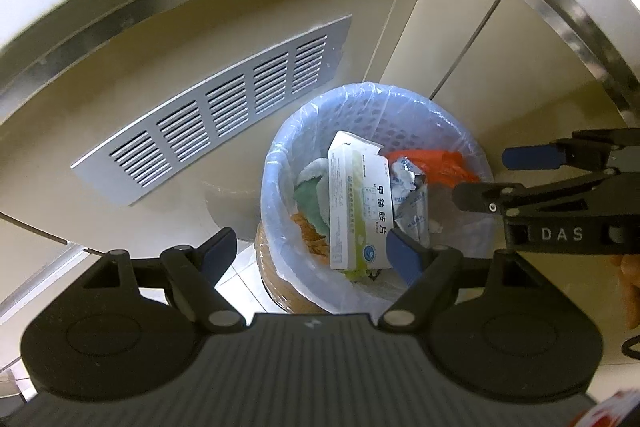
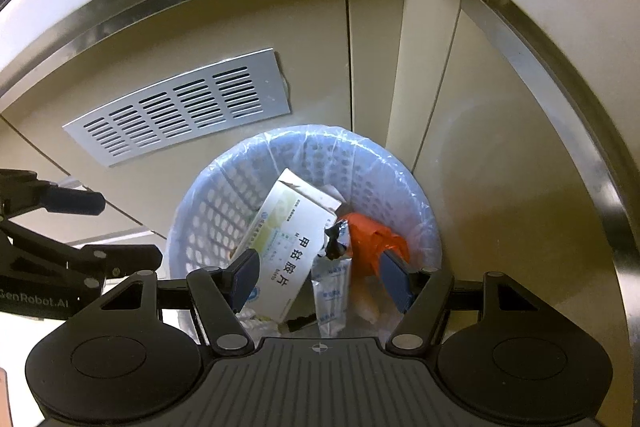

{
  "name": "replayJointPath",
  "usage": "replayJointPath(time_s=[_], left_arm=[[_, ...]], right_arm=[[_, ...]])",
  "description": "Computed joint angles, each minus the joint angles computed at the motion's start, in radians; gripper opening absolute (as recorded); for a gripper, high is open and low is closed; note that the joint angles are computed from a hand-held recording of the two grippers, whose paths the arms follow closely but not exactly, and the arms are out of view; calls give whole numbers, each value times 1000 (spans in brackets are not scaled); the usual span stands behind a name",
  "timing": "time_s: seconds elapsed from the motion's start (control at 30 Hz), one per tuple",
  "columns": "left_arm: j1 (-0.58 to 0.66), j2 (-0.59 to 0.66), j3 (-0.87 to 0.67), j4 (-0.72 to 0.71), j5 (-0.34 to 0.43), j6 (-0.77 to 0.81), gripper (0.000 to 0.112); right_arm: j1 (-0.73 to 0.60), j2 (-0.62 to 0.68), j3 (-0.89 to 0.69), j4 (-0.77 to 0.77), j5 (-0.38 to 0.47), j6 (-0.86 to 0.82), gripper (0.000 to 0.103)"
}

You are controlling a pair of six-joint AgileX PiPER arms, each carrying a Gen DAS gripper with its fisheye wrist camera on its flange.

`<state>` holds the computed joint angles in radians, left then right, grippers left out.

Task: Collect trash
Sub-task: 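Lift both open tools back toward the counter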

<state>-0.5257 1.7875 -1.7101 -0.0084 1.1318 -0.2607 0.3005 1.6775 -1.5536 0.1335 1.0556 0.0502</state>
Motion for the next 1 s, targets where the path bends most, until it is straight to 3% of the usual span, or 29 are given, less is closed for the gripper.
replayJointPath(time_s=[0.6, 1.0], left_arm=[[3, -105, -65, 25, 38, 9, 80], [38, -108, -286, 0, 77, 72, 80]], right_arm=[[71, -62, -183, -73, 105, 28, 66], [81, -54, -414, -136, 142, 29, 66]])
